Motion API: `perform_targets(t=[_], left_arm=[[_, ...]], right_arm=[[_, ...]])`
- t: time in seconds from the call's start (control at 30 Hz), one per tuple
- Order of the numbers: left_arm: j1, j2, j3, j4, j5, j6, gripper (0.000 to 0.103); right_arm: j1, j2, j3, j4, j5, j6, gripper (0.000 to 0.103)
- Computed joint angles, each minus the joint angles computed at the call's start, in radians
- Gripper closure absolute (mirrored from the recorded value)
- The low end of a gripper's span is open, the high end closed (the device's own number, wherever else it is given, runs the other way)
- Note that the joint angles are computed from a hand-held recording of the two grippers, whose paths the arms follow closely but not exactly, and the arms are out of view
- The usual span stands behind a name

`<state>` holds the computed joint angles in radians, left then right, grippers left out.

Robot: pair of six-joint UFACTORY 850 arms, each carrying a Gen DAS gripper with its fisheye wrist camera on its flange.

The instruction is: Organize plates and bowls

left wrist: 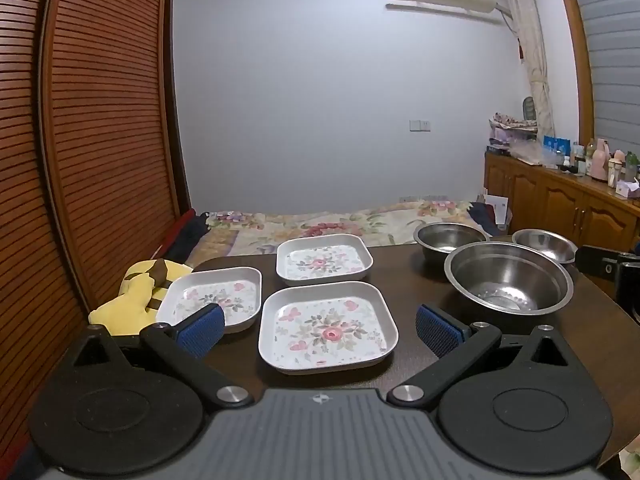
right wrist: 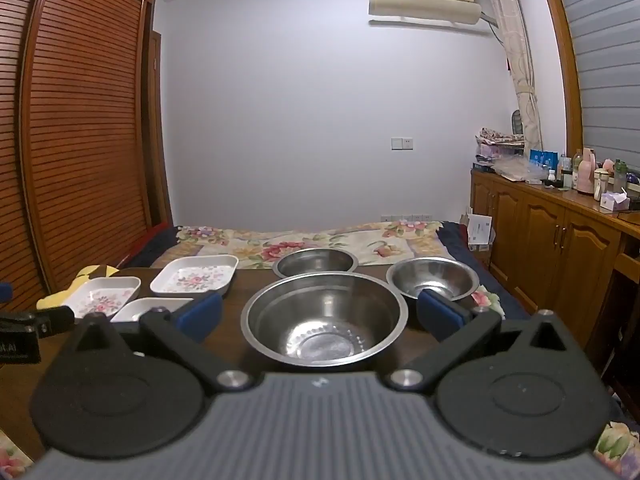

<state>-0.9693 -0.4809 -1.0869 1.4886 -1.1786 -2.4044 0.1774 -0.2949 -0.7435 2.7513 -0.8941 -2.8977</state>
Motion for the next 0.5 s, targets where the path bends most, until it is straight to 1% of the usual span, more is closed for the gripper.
perform_targets(t=[0.1, 0.5], left_arm=[[0.007, -0.012, -0.006, -0.002, 0.007, 0.000, 0.000], [0.006, -0.007, -0.006, -0.006, 0.009, 0.006, 0.000]], right_arm=[[-0.005, 0.001, 0.005, -0.006, -0.008, 0.005, 0.000], [-0.004, 0.003, 0.008, -0.005, -0.007, 0.004, 0.000]])
